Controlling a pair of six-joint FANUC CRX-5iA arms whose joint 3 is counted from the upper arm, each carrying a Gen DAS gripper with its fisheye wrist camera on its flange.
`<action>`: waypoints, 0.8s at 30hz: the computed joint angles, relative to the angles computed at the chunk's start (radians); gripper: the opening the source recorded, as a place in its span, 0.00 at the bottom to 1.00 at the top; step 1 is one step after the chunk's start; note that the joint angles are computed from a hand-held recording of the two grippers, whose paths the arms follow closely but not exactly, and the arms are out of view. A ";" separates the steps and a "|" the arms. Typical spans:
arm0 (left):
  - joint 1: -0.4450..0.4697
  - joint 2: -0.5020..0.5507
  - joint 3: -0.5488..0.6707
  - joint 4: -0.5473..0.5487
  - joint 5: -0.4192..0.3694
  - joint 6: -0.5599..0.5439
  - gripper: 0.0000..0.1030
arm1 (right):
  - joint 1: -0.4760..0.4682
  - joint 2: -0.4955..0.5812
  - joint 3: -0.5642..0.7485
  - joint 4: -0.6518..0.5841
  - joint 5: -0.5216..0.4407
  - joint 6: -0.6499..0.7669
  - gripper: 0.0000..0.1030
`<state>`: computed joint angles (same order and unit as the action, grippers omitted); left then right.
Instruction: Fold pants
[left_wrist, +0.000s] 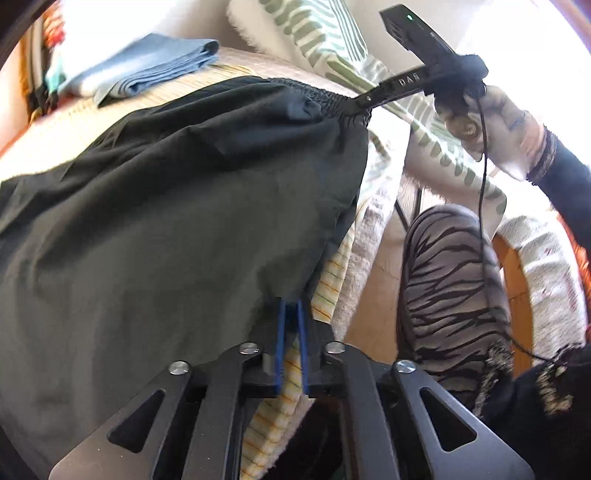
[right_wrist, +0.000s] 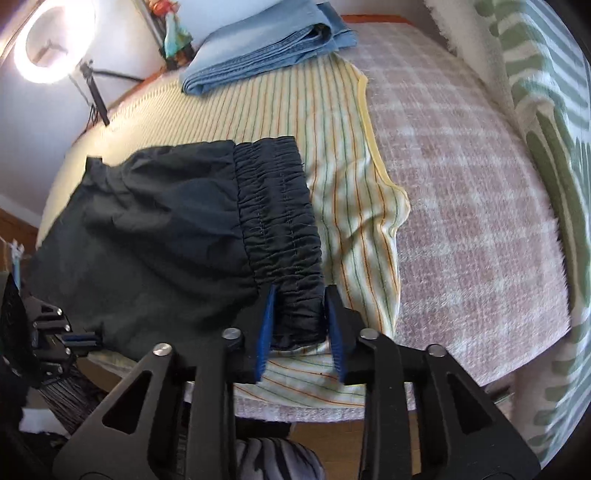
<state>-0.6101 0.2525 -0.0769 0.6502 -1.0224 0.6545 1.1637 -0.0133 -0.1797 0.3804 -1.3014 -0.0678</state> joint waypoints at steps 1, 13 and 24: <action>0.009 -0.010 -0.005 0.010 -0.001 0.011 0.20 | 0.005 0.001 0.006 0.029 -0.013 0.009 0.45; 0.147 -0.018 0.088 0.005 0.146 0.177 0.49 | -0.166 0.123 0.136 0.133 0.257 0.359 0.62; 0.263 -0.005 0.077 -0.185 0.230 0.416 0.49 | -0.318 0.480 0.550 -0.217 0.244 0.892 0.62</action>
